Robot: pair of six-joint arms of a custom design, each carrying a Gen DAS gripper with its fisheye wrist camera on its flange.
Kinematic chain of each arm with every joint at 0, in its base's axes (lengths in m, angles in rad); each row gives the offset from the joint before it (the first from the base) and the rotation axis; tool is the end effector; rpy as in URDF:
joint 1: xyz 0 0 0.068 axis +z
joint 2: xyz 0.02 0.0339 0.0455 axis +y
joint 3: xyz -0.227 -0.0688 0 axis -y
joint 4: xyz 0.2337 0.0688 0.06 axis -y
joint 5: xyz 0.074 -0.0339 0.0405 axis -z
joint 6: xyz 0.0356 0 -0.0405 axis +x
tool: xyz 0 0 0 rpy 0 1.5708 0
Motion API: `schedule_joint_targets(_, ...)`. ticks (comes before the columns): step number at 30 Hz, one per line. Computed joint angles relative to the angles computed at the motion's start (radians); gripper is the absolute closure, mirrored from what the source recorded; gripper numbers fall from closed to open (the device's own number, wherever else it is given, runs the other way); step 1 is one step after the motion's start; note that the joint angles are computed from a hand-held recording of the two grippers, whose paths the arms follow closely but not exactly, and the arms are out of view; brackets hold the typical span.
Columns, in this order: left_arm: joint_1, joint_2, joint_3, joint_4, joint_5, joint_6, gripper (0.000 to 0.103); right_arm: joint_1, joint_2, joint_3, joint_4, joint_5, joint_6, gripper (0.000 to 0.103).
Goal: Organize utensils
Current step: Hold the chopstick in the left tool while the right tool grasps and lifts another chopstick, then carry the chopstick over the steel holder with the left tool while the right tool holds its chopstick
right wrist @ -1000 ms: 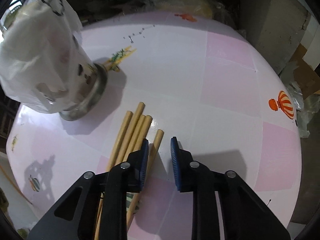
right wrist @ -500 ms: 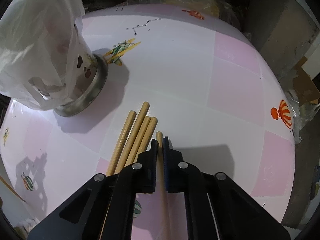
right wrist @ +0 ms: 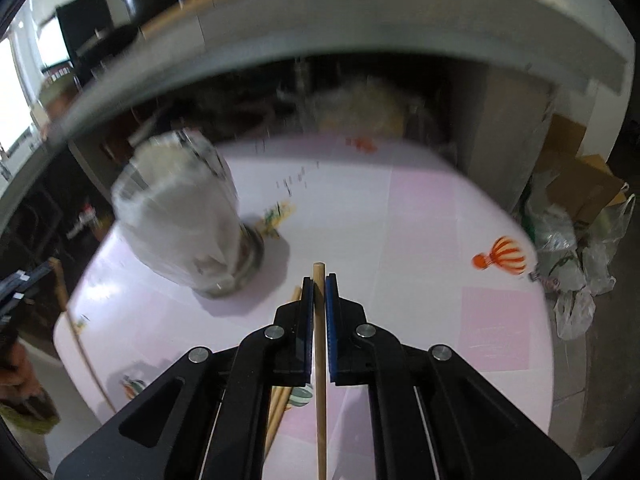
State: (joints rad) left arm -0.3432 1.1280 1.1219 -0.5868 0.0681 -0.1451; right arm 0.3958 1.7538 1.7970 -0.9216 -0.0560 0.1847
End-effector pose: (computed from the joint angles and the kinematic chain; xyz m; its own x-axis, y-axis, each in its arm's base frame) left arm 0.2324 -0.0856 0.3160 -0.5769 0.0530 -0.8151 0.3087 0.9380 -0.1575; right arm 0.3334 0.1415 0.3224 -0.7749 -0.1251 -0.6196 -0.2804 0.9465 0.1596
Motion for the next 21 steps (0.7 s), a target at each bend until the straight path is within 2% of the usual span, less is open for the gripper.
schedule_joint_targets(4,-0.018,-0.008,0.007,-0.008,-0.018,0.002,0.097,-0.009,-0.145,-0.106,0.057,0.002,0.026,0.097)
schedule_joint_targets(12,-0.042,-0.015,0.023,-0.043,-0.034,0.000,0.097,0.059,-0.369,-0.308,0.143,0.151,0.084,0.097)
schedule_joint_targets(21,-0.096,-0.044,0.059,-0.080,-0.123,-0.017,0.097,0.050,-0.466,-0.379,0.171,0.114,0.101,0.097)
